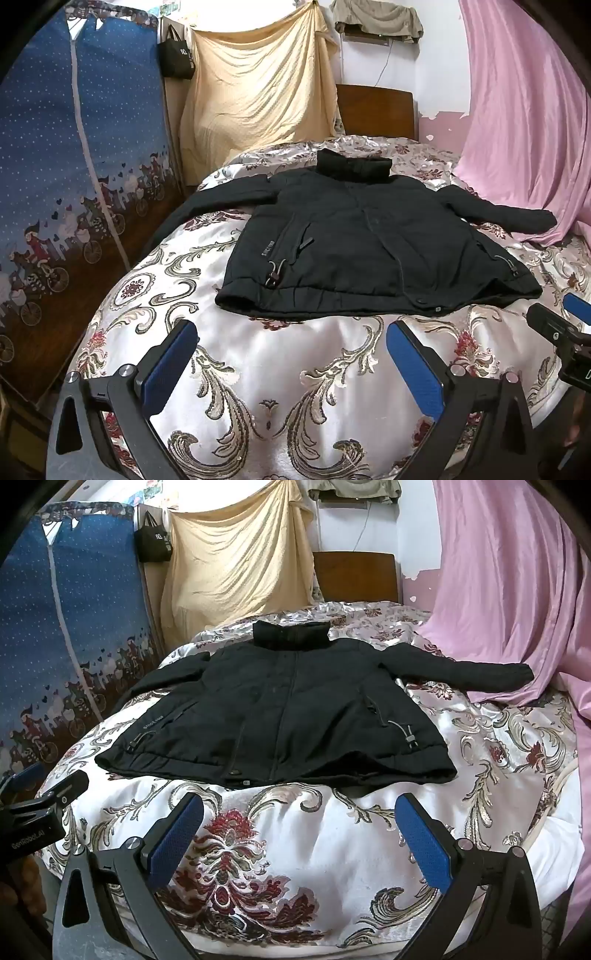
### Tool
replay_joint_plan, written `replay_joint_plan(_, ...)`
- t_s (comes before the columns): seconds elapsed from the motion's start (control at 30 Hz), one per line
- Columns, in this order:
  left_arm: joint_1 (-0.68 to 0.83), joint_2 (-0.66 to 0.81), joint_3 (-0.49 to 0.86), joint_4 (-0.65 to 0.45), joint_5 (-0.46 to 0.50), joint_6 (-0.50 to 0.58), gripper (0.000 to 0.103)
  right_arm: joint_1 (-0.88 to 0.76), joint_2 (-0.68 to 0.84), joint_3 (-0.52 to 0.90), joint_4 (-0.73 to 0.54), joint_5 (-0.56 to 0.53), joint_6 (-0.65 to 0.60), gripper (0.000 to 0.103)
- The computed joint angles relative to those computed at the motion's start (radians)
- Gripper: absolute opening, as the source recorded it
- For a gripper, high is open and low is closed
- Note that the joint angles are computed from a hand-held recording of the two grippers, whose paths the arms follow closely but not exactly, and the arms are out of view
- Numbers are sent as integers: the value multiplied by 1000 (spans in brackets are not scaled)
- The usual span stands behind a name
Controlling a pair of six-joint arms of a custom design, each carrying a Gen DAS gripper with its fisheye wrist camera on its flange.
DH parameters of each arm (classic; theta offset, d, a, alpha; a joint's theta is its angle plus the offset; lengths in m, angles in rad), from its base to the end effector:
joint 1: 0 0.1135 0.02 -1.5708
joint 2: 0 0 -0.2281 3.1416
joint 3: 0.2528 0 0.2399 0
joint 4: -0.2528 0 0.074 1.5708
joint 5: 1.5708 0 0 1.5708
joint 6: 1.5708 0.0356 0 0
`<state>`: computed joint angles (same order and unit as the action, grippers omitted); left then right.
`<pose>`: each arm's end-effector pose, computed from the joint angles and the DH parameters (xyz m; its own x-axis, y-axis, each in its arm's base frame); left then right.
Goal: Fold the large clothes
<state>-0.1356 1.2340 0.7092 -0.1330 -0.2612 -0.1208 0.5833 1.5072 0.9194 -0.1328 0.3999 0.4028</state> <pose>0.2603 -0.0262 0.1981 -0.5927 -0.0366 -0.8046 -0.1443 0.9876 0.0614 0.2683 0.1604 0.1918 -0.6098 0.0302 -0.7920 -0.0262 0.9980 0.0582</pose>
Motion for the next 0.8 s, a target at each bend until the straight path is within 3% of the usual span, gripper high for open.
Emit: replay_joint_plan(0.8, 11, 16, 11, 11, 0, 7, 103, 0, -16, -7, 0, 6, -5, 102)
